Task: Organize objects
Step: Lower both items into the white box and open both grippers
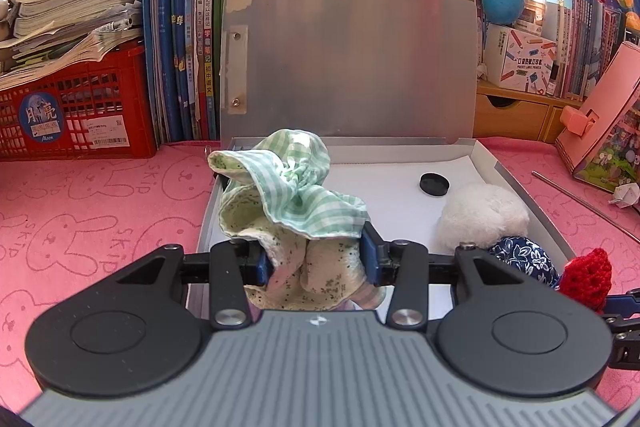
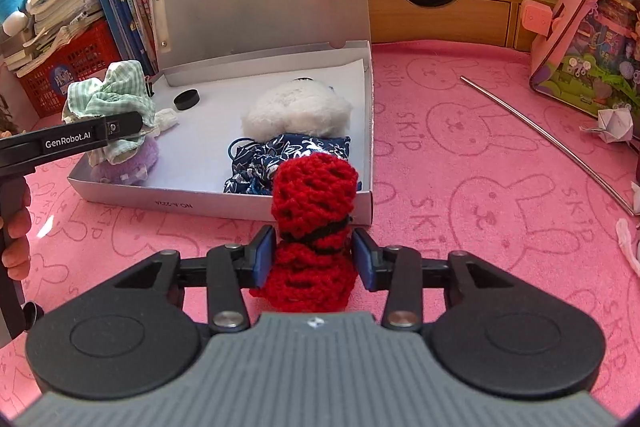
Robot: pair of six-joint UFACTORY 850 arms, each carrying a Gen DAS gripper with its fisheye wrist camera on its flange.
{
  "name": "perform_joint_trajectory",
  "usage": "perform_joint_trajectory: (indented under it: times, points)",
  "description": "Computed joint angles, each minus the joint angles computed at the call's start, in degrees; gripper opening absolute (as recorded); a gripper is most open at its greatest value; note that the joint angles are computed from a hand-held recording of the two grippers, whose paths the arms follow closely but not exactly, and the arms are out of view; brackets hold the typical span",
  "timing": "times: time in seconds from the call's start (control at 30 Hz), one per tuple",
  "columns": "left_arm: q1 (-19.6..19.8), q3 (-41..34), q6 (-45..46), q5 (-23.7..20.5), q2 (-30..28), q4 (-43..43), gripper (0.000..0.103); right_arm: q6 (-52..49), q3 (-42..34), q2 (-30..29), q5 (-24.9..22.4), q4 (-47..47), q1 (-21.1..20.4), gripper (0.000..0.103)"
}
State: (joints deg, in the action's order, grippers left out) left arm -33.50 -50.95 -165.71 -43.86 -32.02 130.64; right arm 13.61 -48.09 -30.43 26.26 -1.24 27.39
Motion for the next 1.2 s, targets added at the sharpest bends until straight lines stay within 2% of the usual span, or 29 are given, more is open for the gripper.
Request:
perform_joint_trajectory:
  times: [0.03,0.07,0.23,0.4,0.57,0.73,0.93,1.07,1.2]
  points:
    - [0.05,0.00,0.09,-0.03,0.00,0.03,0.048,0.84,0.07,0.16,0.08,-0.80,-0.03,0.042]
    - [0.11,-0.05,0.15,0.01,-0.01,0.04,0.048,0.54,0.21,0.47,0.22,-0.50,0.05,0.040]
    - [0.55,-0.60,0.06,0.46,-0.16,0.03,0.048,1.51,1.09,3.21,3.05,-3.52,0.01,0.040]
    - [1.10,-1.64,0.71,1.17,-0.57,0.11,0.048,5.02,-3.82,2.35,1.25,-6.13,-0.57,0.040]
    - [2.68,-4.11,0.45,2.95,-1.33,1.61,0.048,13.48,-12.27,-2.03,-2.88,-11.25,-1.87,0.041]
    - [4.69,-7.87,2.44,4.58,-3.40,1.35,0.048,12.00,-19.98,-6.49,-7.65,-8.10,-2.11,0.041]
    - [7.10,-11.94,3.65,6.85,-6.33,2.99,0.048,12.51,-26.30,-11.37,-10.04,-9.25,-2.54,0.041]
    - [8.29,-14.93,4.94,8.98,-8.84,1.96,0.048,18.23,-30.41,-14.90,-11.77,-14.38,-3.06,0.042]
    - [8.79,-16.73,6.52,10.39,-10.43,0.89,0.048,19.88,-33.56,-17.99,-13.12,-16.09,-3.28,0.043]
